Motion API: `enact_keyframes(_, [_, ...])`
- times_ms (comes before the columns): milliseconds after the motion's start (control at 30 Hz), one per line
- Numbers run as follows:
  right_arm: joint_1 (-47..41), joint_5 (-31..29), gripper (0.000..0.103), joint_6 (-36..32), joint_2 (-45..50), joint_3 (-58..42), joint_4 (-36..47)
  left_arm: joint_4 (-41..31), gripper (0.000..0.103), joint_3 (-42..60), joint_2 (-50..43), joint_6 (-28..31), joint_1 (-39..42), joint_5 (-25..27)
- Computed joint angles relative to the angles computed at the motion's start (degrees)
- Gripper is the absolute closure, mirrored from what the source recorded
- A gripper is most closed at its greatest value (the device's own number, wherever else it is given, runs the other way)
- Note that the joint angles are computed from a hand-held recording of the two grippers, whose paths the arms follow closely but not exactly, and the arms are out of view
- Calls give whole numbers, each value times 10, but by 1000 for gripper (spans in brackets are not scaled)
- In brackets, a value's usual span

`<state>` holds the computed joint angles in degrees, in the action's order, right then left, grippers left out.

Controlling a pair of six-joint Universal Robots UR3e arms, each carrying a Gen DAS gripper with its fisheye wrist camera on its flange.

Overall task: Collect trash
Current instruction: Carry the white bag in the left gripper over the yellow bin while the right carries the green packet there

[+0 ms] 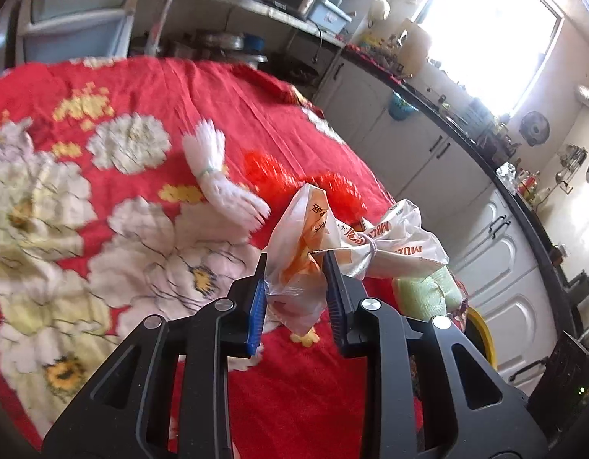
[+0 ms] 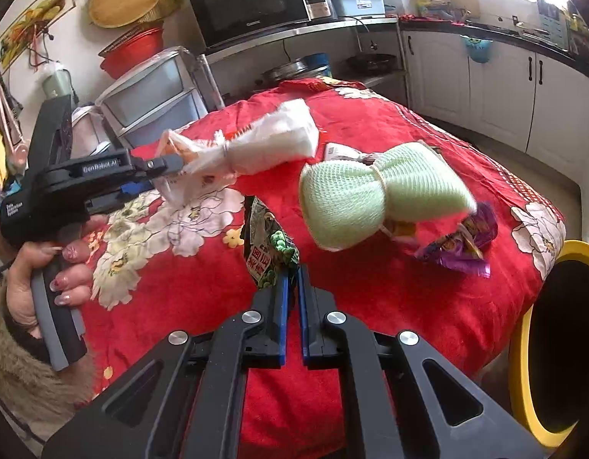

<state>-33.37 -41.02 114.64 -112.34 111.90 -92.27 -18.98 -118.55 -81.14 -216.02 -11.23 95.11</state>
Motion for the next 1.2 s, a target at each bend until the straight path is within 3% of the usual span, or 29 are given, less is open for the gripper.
enact_keyframes(100, [-7,2,98,-24,-14,-2,31,-10,82,8,13,1,-14,38])
enact_keyframes(433, [-68,35,98,-106,-53,-44,165,-27,82,32,38,11,-45,84])
enact_keyframes(700, [-143,66,98,-163,-62,-98,271,-29,82,88,-1,20,-86,105])
enact_keyframes(1200, [-265,90,98,-217,-44,-157,364,-32,82,214,-101,53,-158,126])
